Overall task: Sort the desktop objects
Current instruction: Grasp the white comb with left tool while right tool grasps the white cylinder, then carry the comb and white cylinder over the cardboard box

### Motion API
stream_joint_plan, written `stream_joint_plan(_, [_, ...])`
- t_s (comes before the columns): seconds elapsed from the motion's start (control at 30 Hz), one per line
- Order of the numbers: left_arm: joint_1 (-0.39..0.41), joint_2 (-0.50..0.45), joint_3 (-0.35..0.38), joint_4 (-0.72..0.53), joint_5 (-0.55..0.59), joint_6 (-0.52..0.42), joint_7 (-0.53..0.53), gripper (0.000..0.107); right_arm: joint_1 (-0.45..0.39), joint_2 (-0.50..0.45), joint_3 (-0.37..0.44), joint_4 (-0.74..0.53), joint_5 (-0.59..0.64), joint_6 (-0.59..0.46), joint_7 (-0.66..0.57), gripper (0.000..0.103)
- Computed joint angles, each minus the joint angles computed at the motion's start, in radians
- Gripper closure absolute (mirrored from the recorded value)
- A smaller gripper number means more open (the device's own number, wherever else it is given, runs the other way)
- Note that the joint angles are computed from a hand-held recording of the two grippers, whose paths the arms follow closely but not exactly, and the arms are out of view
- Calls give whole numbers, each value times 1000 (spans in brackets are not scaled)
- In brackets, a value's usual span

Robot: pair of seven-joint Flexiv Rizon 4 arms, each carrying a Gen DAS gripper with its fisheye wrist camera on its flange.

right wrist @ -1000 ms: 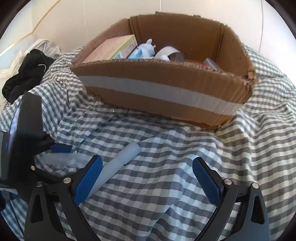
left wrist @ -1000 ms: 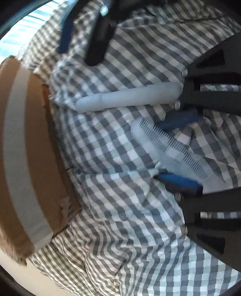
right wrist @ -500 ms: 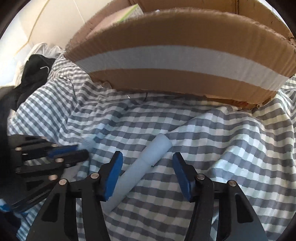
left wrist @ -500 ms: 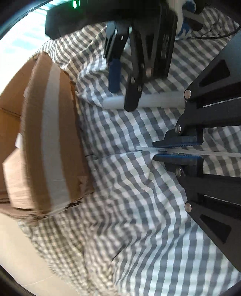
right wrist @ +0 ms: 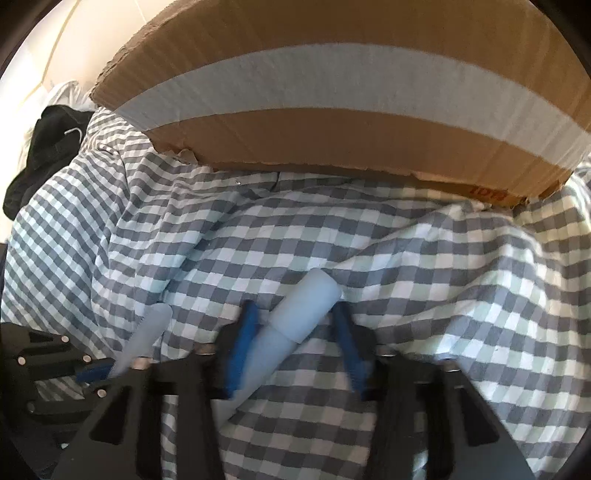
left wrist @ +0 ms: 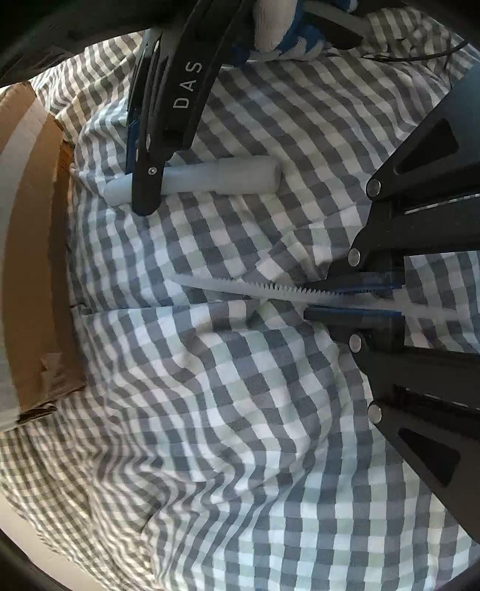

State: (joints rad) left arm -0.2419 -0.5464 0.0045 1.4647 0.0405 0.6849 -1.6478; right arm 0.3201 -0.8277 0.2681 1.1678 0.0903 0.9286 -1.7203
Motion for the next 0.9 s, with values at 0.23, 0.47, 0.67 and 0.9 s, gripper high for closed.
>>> stream_joint_plan(0.23, [-4, 64, -2, 43, 2, 90, -15, 103, -19, 53, 14, 67, 16, 86, -28, 80])
stream_joint_plan(0.47, [-19, 82, -6, 33, 11, 220, -47, 103, -56, 111, 45, 141, 46, 241, -53, 81])
stream_joint_plan(0.67, [-49, 57, 26, -42, 49, 264, -128, 103, -82, 139, 73, 178, 57, 359, -63, 82])
stream_joint_plan(0.9, [-74, 44, 51, -121, 107, 278, -206, 103, -125, 160, 124, 204, 54, 448, -81, 83])
